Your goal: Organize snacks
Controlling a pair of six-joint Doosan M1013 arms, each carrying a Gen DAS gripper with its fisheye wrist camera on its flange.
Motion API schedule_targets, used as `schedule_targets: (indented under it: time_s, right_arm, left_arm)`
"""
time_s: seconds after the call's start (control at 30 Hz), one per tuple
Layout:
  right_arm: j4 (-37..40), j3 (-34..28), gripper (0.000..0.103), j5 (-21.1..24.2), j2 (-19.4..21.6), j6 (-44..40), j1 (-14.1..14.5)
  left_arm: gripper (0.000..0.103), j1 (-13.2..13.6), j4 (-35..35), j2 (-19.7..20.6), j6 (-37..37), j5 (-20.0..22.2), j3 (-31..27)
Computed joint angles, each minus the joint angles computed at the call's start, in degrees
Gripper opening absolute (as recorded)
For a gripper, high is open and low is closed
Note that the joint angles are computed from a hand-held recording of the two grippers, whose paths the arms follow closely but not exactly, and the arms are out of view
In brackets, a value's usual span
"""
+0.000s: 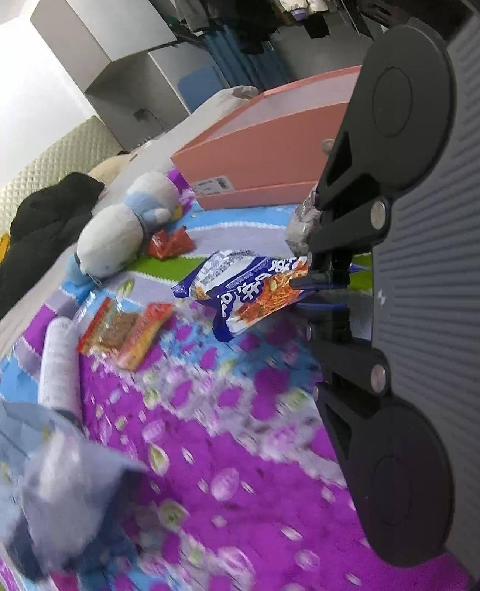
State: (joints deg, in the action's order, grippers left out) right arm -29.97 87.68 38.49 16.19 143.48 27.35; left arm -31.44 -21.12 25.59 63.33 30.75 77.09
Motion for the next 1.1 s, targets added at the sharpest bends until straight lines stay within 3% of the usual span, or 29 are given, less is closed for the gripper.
schedule_targets:
  time_s: [0.33,0.63,0.7,0.73,0.77,0.8,0.87,0.97,1.1]
  right_arm:
    - [0.44,4.87,0.015,1.34,-4.08,-1.56,2.4]
    - [1.18,7.0,0.016,3.38,-5.82,1.5,2.8]
    - [1.79,6.84,0.017,4.3,-5.7,1.69,2.69]
    - [2.36,6.78,0.018,4.52,-5.66,1.79,2.59]
    - [3.03,6.8,0.018,4.6,-5.71,1.62,2.47]
    - [3.31,6.75,0.018,4.74,-5.67,1.49,2.43]
    - [2.71,6.61,0.023,5.28,-5.58,2.2,2.56]
    - [2.59,6.64,0.046,5.78,-5.61,3.83,2.48]
    - [3.27,6.93,0.062,5.39,-5.92,5.76,2.26]
  left_arm:
    - [0.008,-0.55,0.5,-5.54,-0.06,0.47,6.47]
    - [0.01,0.04,-2.74,-5.93,3.67,3.96,7.62]
    - [0.022,-0.15,1.39,-5.09,0.52,8.11,5.97]
    - [0.036,-0.04,1.57,-4.78,0.49,9.4,5.51]
    - [0.049,0.05,1.38,-4.73,0.94,9.9,5.48]
    - [0.054,0.07,1.35,-4.81,1.45,9.97,5.6]
    - [0.073,0.12,1.16,-4.88,3.0,10.76,5.53]
    - [0.086,0.04,1.46,-5.1,4.55,11.32,5.5]
    - [0.09,-0.86,7.29,-5.32,4.11,12.42,4.71]
